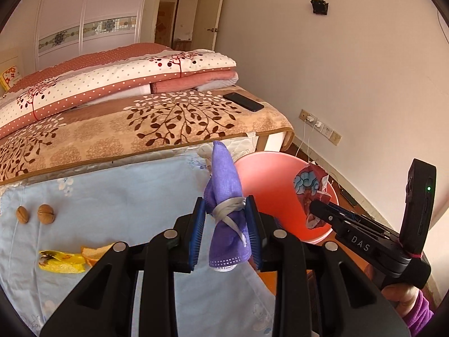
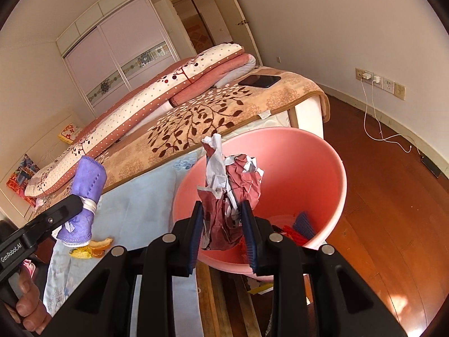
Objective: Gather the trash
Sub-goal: 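Carry the tissue and purple cloth over the pink bucket and open both tools, then move both open tools back over the orange peels on the sheet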
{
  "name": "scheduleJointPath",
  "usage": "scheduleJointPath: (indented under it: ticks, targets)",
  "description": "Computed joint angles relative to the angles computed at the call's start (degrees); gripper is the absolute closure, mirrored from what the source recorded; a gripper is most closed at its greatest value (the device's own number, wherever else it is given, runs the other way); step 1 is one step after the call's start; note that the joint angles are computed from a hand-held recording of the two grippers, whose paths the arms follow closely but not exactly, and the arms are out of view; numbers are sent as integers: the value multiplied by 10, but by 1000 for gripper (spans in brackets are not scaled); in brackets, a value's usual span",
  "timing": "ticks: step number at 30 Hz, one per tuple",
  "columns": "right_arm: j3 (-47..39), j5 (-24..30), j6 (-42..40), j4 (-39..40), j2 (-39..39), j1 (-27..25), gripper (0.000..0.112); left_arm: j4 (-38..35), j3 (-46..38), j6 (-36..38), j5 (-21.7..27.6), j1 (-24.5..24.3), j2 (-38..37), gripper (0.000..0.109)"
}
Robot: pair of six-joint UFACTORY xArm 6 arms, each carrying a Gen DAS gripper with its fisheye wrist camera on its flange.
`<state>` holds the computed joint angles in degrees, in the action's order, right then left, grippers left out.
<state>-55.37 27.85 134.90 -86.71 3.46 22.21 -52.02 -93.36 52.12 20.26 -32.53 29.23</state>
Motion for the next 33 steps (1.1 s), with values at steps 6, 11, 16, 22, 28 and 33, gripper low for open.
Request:
scheduleJointPath:
  ticks: [6, 11, 16, 22, 28, 33]
  targets:
    - [15, -20, 22, -21, -3, -22, 86, 33, -52, -30, 20, -27, 42, 79]
    - [19, -29, 32, -36, 1, -33, 85, 76, -93, -66, 24, -42, 78, 79]
    - [23, -33, 42, -50, 1, -41, 85, 114, -126, -114, 16, -50, 109, 79]
    - [26, -34, 42, -59, 1, -46, 84, 149, -151, -169, 15, -53, 132, 77]
    - [37, -34, 49, -70, -6, -49, 78, 169, -158, -209, 21, -54, 136, 76]
    - [52, -32, 58, -76, -19, -46, 72, 161, -144, -210, 14, -55, 126, 75]
